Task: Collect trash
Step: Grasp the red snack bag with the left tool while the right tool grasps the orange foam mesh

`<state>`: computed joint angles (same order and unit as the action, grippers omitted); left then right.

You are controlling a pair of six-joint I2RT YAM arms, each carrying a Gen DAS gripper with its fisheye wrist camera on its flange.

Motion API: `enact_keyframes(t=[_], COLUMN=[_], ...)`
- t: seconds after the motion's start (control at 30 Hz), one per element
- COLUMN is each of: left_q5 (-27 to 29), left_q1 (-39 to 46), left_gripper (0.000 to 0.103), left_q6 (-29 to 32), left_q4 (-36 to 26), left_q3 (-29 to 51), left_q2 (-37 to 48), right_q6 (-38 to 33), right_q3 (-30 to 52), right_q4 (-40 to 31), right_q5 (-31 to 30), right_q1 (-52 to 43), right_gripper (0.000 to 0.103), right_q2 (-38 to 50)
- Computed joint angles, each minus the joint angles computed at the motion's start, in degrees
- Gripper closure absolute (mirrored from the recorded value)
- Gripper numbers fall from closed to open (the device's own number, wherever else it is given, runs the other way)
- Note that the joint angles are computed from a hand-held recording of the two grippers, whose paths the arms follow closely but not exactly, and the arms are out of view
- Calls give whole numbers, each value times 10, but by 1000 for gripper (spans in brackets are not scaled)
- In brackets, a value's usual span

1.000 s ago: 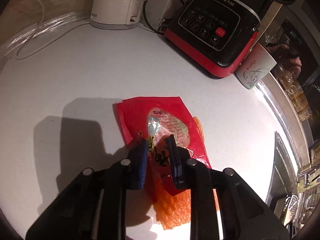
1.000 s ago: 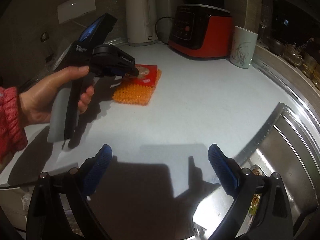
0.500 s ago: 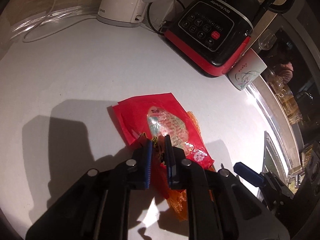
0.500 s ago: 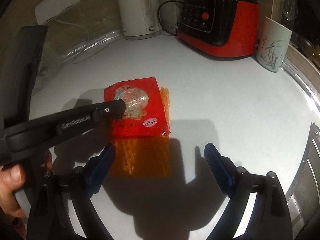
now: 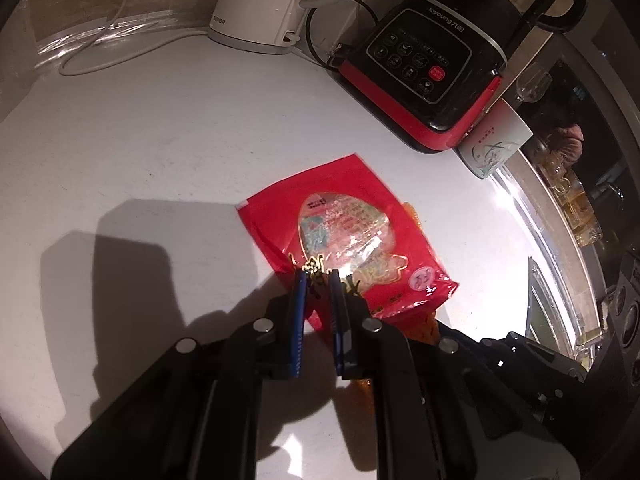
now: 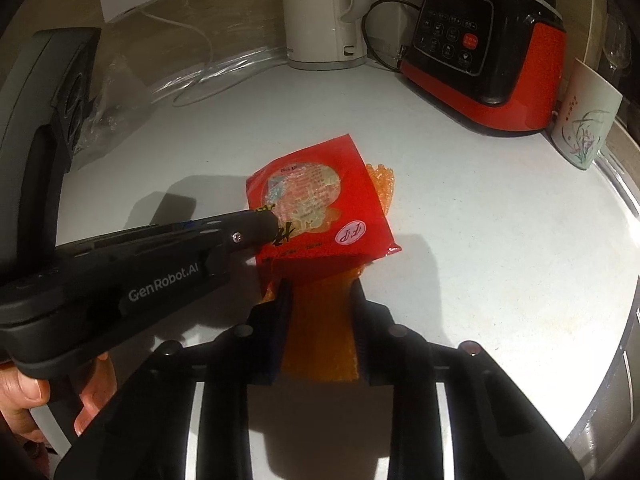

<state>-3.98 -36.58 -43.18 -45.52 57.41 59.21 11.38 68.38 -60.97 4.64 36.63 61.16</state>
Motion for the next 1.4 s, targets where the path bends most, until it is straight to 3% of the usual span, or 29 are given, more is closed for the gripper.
enact_keyframes(t=[0.07,0.83,0.97,1.0,1.07,1.13,1.27,1.4], left_q5=[2,-16,-22,-33,-39,-44,-53,-98], left_q1=[4,48,9,-8,-30,-48,-75,-95], left_gripper=[92,92,91,89,61,48,31,21], left_q6=[1,46,39,37,31,15,-5,-25], left_q4=[-2,-90,-86,-87,-86,-80,-87,-122], left_q3=[-2,21,49,60,81,97,151,212], left_q2=[-1,-65,-48,-34,-6,20,90,160], right_q6=[-2,-43,-39,-36,-29,-22,-15,-15], right_q3=[5,15,5,2,-4,-8,-19,-27], right_q4=[-10,-75,-76,-76,-80,-85,-88,-89], right_q5=[-9,-35,-43,-41,-31,-27,-37,-49], right_q1=[-4,-81,-78,-72,-56,-47,-50,-58], right_gripper=[89,89,89,89,89,89,89,89], right_q2=[-5,-83,-97,-101,-110,-120,-135,-141])
